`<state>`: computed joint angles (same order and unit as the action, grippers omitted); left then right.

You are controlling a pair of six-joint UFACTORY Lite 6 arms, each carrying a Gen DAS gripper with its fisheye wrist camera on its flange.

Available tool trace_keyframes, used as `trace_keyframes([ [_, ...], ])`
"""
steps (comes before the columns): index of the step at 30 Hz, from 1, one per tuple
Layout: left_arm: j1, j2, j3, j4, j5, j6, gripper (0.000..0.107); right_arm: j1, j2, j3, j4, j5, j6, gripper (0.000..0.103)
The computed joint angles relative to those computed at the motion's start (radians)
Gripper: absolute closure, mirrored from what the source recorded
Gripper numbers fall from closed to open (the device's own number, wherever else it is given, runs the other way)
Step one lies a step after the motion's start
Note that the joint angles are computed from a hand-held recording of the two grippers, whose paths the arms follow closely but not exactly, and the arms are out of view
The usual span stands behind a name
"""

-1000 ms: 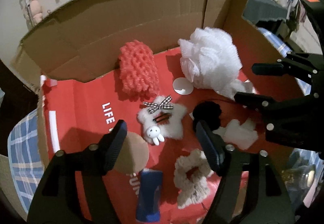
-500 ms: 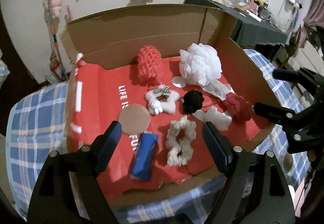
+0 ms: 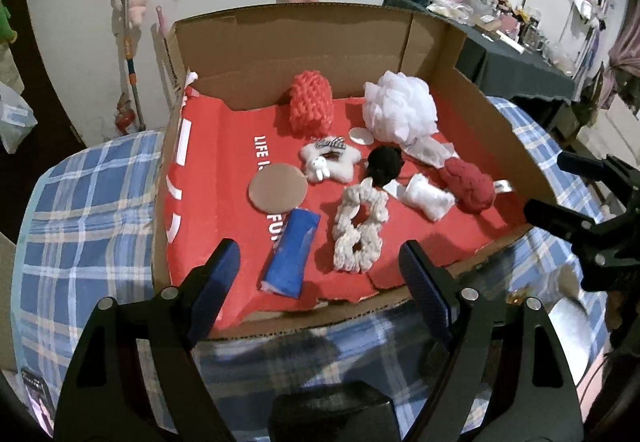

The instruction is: Organize soft objects

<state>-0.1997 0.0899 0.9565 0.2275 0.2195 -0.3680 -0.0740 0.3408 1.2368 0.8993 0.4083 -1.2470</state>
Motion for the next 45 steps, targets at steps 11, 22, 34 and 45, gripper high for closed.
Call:
trace_keyframes([
  [11,0.029,0.029,-0.049,-0.102,-0.042,0.057,0.026,0.0,-0.004,-0.106,0.195,-0.101,-0.206,0.0],
  [22,0.013,0.037,-0.083,0.084,-0.061,-0.148,0.026,-0.012,0.02,-0.109,0.285,-0.109,-0.264,0.0],
  [34,-0.019,0.066,-0.07,0.427,-0.019,-0.495,0.026,0.018,0.049,-0.117,0.393,-0.159,-0.358,0.0],
  [45,-0.023,0.079,-0.06,0.49,0.002,-0.556,0.026,0.028,0.054,-0.121,0.431,-0.178,-0.399,0.0],
])
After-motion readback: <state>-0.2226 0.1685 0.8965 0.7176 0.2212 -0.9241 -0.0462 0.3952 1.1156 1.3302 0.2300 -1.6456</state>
